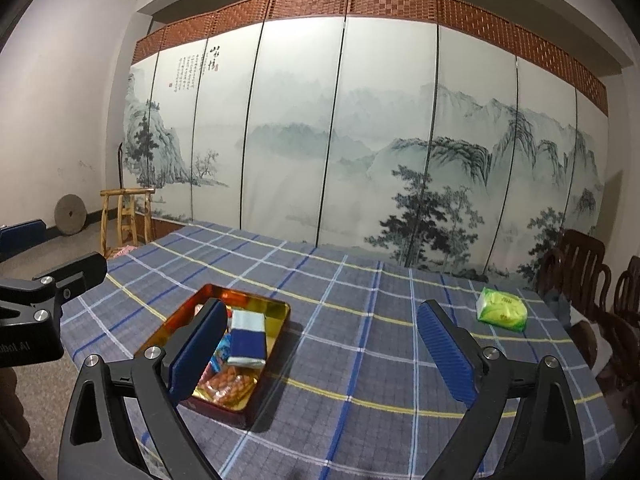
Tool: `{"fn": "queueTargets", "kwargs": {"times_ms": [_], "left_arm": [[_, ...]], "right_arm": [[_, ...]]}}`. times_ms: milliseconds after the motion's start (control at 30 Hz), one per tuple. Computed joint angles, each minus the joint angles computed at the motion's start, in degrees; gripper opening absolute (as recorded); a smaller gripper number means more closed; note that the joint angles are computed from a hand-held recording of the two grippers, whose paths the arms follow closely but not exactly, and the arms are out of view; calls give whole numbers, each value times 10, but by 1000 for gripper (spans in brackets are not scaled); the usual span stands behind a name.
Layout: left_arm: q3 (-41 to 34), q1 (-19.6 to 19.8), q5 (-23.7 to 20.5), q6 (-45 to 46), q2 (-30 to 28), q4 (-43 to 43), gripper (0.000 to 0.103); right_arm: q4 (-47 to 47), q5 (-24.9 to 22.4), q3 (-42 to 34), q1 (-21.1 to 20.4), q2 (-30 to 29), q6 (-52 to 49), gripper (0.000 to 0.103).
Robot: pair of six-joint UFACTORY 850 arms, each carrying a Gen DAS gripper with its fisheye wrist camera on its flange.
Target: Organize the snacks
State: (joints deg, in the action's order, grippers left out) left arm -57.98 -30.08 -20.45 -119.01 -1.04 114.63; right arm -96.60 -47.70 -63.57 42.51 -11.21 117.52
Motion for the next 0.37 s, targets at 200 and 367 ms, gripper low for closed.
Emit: {"fn": "queueTargets", "kwargs": {"times_ms": [200, 367], "left_arm": [[-10, -14, -25, 36, -18, -27, 102], [-27, -30, -44, 94, -35, -73, 102]], "right_arm": [[19, 23, 13, -15, 1, -4, 96], [35, 52, 31, -39, 5, -8, 96]]}}
